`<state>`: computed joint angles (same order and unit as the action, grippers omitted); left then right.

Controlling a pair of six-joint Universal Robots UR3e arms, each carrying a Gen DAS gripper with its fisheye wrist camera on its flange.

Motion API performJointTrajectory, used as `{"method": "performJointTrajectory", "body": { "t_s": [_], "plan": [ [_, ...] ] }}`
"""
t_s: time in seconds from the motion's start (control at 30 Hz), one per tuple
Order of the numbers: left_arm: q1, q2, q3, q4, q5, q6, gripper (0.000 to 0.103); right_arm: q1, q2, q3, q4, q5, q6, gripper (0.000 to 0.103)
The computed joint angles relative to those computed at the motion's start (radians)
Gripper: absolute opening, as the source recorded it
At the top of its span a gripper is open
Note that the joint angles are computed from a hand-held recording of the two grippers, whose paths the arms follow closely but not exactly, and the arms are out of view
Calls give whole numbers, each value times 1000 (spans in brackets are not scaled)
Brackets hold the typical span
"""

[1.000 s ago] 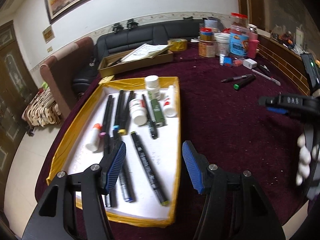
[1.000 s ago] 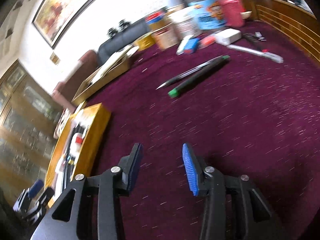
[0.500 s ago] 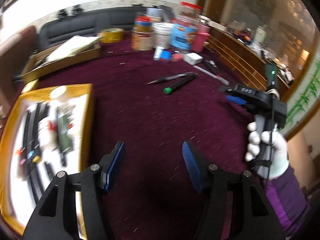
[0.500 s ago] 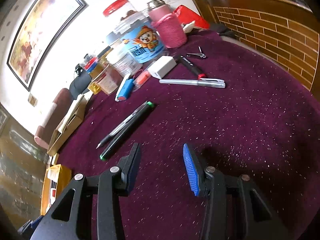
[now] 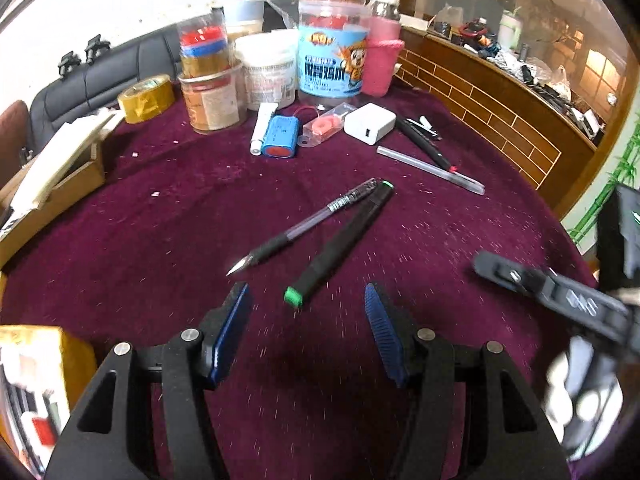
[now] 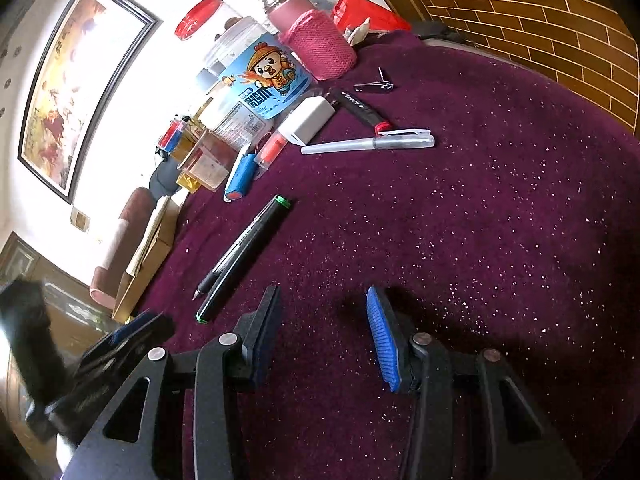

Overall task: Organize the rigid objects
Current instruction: 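Grasp the clear black pen with the left gripper while the right grasps the green-capped marker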

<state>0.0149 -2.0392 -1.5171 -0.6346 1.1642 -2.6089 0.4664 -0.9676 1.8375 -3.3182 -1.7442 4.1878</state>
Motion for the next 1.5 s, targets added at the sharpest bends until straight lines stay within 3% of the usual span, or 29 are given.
{"method": "performJointTrajectory", "body": {
  "t_s": [0.2,0.33,0.4,0.5,0.53,0.57,0.6,0.67,0.8,0.87,1.0,1.07,1.13,1.2,1.23,1.37,1.5],
  "plan": [
    [-35,-165,199,-35,1,-34,57,17,12,-54,56,-20,-43,54],
    [-74,-276,359,-101,6,-40,57,25,16,-76,88,-33,-60,56],
    [-96,-312,402,-105,20,-40,74,19,15,-65,69,-25,-58,56],
    [-154,-318,361,-12,135,-11,77,16,15,-59,59,-22,-61,56],
    [-172,-296,299,61,174,19,72,16,15,-61,62,-24,-63,56],
    [-177,-268,240,106,173,42,58,16,15,-63,66,-25,-65,56],
    [-185,-246,200,135,192,57,35,16,15,-64,67,-24,-66,56],
    [-170,-188,124,131,163,81,17,13,15,-59,58,-19,-66,56],
    [-115,-80,-46,160,103,99,13,4,15,-41,23,-4,-64,56],
    [-76,-10,-126,102,61,127,12,4,16,-39,19,-4,-64,56],
    [6,181,-320,-28,-28,248,12,4,16,-28,-1,-1,-58,56],
    [57,262,-351,-120,-118,312,12,1,13,-13,-20,8,-46,56],
    [64,275,-338,-60,-144,266,16,-6,11,6,-48,21,-34,56],
    [47,214,-247,-22,-131,175,46,-15,14,26,-85,37,-22,56],
    [34,163,-181,-13,-122,126,52,-17,16,31,-99,42,-18,56],
    [-42,-76,90,40,-18,24,52,-18,16,27,-92,42,-23,56],
    [-106,-254,271,55,91,26,52,-16,16,9,-64,35,-34,56]
  ]
}}
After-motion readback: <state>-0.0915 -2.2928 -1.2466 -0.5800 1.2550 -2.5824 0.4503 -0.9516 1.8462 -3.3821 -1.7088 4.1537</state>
